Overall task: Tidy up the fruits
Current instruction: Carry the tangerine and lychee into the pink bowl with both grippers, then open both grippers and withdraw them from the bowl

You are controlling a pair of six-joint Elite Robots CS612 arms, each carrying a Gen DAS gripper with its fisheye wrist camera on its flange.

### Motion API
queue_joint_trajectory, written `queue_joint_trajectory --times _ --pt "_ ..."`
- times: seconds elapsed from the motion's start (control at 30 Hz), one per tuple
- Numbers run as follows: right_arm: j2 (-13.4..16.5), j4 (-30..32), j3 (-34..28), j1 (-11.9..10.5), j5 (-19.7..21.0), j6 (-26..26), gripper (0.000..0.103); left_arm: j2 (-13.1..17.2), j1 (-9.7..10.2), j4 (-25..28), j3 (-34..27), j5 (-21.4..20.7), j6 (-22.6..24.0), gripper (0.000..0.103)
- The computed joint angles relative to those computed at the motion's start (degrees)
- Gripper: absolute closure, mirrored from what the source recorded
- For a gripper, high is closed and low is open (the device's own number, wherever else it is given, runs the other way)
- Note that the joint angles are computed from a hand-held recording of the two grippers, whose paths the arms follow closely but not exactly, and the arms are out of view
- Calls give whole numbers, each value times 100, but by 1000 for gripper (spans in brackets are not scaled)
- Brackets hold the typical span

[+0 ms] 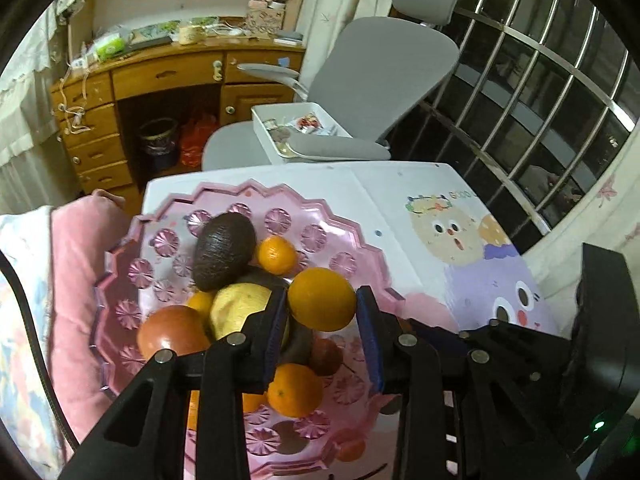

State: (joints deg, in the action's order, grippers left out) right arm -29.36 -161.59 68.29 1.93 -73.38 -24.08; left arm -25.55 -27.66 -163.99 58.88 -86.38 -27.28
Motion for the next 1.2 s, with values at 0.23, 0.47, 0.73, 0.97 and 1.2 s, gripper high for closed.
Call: queue_joint_trajectory --times 0.23,0.47,0.73,0.97,1.2 --pt "-88 -454 263 7 -185 374 57 -140 -42 -518 350 60 172 45" --pt "-425 -422 887 -56 -485 628 53 -469 -103 -432 1045 -92 -259 43" --pt "-938 479 1647 -379 -333 993 48 -956 -455 23 1919 112 -1179 43" --pt "-1375 1176 2054 -682 -738 528 48 -1359 -984 811 2252 617 -2038 43" --pt "-1923 1839 2329 -1118 -829 -322 46 -1696 -1463 1253 2286 1137 -2868 34"
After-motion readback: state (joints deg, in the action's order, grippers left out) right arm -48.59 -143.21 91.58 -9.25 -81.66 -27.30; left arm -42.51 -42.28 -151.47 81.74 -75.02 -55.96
